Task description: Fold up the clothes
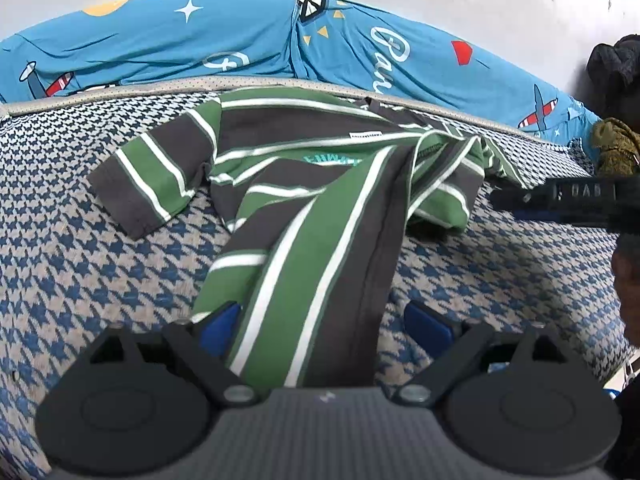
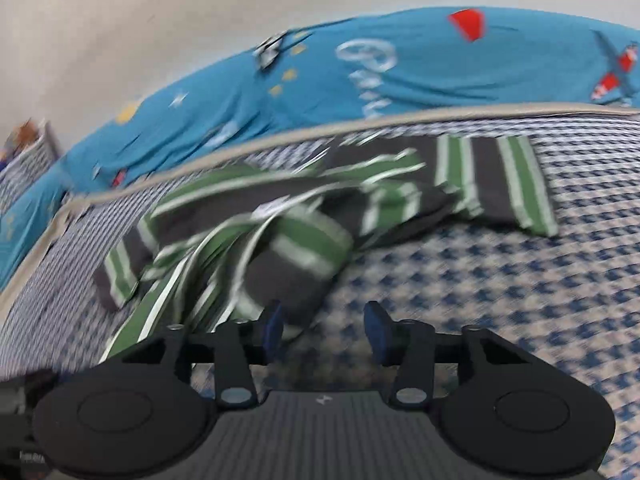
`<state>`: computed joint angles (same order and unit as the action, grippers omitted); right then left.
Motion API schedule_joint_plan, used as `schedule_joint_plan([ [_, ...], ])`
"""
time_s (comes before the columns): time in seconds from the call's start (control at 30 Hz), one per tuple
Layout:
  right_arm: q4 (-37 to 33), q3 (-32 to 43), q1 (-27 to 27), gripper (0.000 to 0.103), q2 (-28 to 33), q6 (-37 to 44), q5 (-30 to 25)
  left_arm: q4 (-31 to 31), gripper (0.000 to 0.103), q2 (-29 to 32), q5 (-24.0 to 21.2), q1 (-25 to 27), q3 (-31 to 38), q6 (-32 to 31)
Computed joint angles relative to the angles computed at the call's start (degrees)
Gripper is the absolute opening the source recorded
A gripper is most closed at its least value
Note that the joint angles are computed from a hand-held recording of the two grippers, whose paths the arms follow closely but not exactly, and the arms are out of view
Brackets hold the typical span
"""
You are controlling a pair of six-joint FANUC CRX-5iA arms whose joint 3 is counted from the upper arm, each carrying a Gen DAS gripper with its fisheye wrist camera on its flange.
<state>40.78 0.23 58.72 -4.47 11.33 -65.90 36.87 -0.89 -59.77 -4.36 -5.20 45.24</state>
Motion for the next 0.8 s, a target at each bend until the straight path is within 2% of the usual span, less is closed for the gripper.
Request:
schedule_joint_plan([
  [0.17,-0.22,-2.28,-0.34,0.066,-0.04,-0.29,4.96,-0.68,0.092,-0.54,0.95,-0.36,-0.81,-1.47],
  [0.27,-0.2,-1.97,-0.92,0.066,1.53,-0.06,5.11,-1.3,0.094,-0.7,1.09,-0.58,-1.14,-2.09],
  [0.4,1.93,-2.37,-1.99,0.066,3.17,-1.73,6.14,-1.96,0.101,-1.5,2.93,-1.62,-2.42,-3.79],
  [0.43,2.38,-2.25,-2.21,0.064,3.59,-2.12,6.1,-1.99,0.102,-1.68,3.33,-1.83,-2.71,-4.03],
  [0.5,2.79,-2.07,-2.68,0.041,4.23,-2.93,6.46,-2.12,0.101,-1.84,4.04,-2.11,-3.09,-3.96],
  [0.57,3.11,-2.15,-2.84,0.025,4.45,-4.04,7.03,-2.79,0.096,-2.33,5.84,-2.64,-3.64,-3.77],
  [0.6,3.87,-2.29,-2.74,0.02,4.5,-4.59,7.01,-3.38,0.088,-2.45,6.45,-2.85,-3.64,-3.43],
  [0.7,6.03,-3.27,-2.52,0.015,4.0,-6.67,7.62,-4.53,0.07,-2.59,7.81,-2.87,-3.45,-2.18],
  [0.73,6.98,-3.83,-2.31,0.015,3.5,-7.61,7.9,-4.77,0.059,-2.67,8.12,-2.83,-3.4,-1.56],
  [0.77,7.94,-4.38,-2.11,0.014,3.01,-8.56,8.17,-5.36,0.053,-2.78,8.87,-2.85,-3.38,-0.5],
  [0.8,8.91,-4.91,-1.91,0.014,2.53,-9.5,8.43,-6.11,0.04,-2.82,9.42,-2.79,-3.18,0.92],
])
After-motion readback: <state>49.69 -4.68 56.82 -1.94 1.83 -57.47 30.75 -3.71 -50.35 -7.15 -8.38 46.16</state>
